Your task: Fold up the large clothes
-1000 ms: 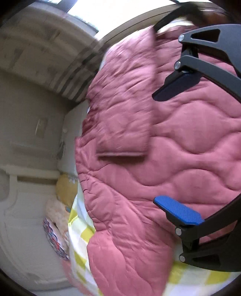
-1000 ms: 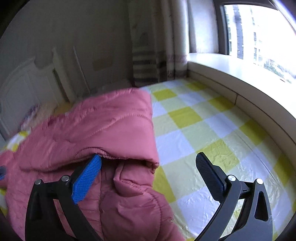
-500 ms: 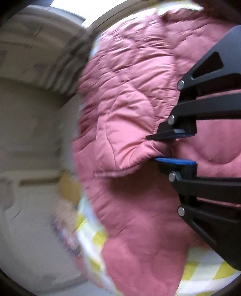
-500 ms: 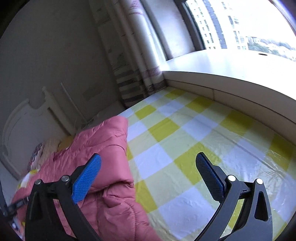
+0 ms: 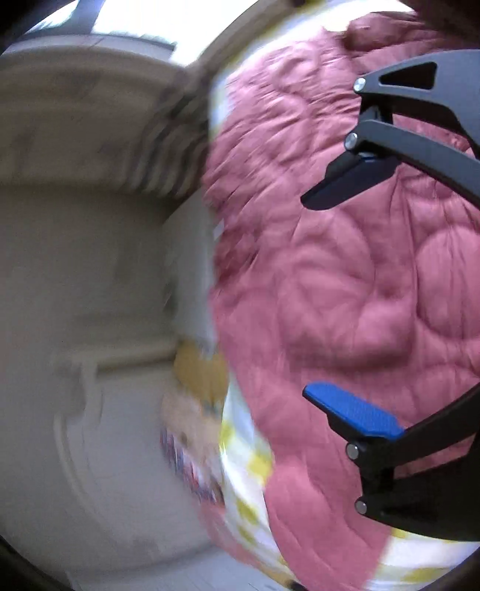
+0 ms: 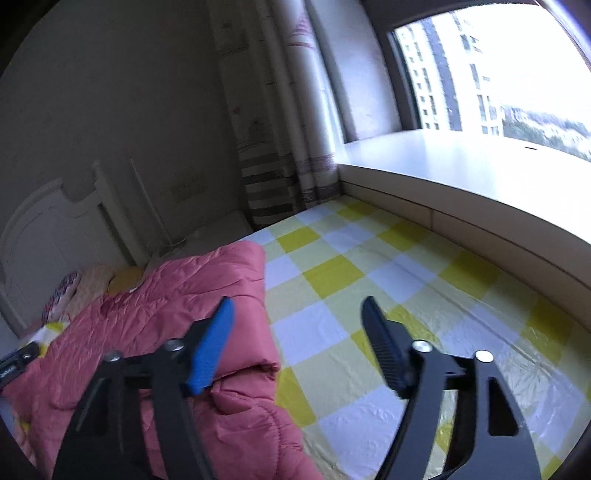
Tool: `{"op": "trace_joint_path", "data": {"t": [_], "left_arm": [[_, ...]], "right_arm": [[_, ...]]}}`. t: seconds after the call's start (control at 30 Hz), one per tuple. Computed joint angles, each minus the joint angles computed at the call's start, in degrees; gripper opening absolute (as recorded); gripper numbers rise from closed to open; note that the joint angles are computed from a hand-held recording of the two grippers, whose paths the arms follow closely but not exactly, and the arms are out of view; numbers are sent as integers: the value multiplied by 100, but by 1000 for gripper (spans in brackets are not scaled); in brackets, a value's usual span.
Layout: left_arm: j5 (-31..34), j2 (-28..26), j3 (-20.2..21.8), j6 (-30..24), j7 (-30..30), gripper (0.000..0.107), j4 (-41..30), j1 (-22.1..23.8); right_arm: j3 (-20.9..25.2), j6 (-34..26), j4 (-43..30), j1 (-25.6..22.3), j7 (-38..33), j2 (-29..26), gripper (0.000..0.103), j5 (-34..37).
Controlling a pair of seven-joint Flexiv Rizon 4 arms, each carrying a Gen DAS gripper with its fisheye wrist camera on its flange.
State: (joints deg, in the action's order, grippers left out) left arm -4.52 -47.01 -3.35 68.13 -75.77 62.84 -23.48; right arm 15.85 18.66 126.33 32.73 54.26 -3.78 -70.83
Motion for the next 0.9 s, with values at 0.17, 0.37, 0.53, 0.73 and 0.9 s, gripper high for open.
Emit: {"op": "trace_joint_path", "data": {"t": [0.17,0.37,0.53,0.73,0.9], "left_arm": [[-13,-552,-22,-728,-21,77,-548,25],[-25,-589,62,-910,-187,95,-624,75],[-14,-539,57,-960,-255,99,-601,59],[-74,-554,-26,-961,-222,101,-586,107],[-78,-580,-14,-994,-222,101,-626,97]], "right_arm": [[-33,-188,-195,127,-425,-158,58,-84],[-165,277,-423,44,-890,-251,57,15],[-435,1162,-795,-291,-1870,-377,57,164],[-624,2114,-1129,-545,-3507,-1009,58,1408],[-811,2011,-1071,-502,-3042,-643,58,923]]}}
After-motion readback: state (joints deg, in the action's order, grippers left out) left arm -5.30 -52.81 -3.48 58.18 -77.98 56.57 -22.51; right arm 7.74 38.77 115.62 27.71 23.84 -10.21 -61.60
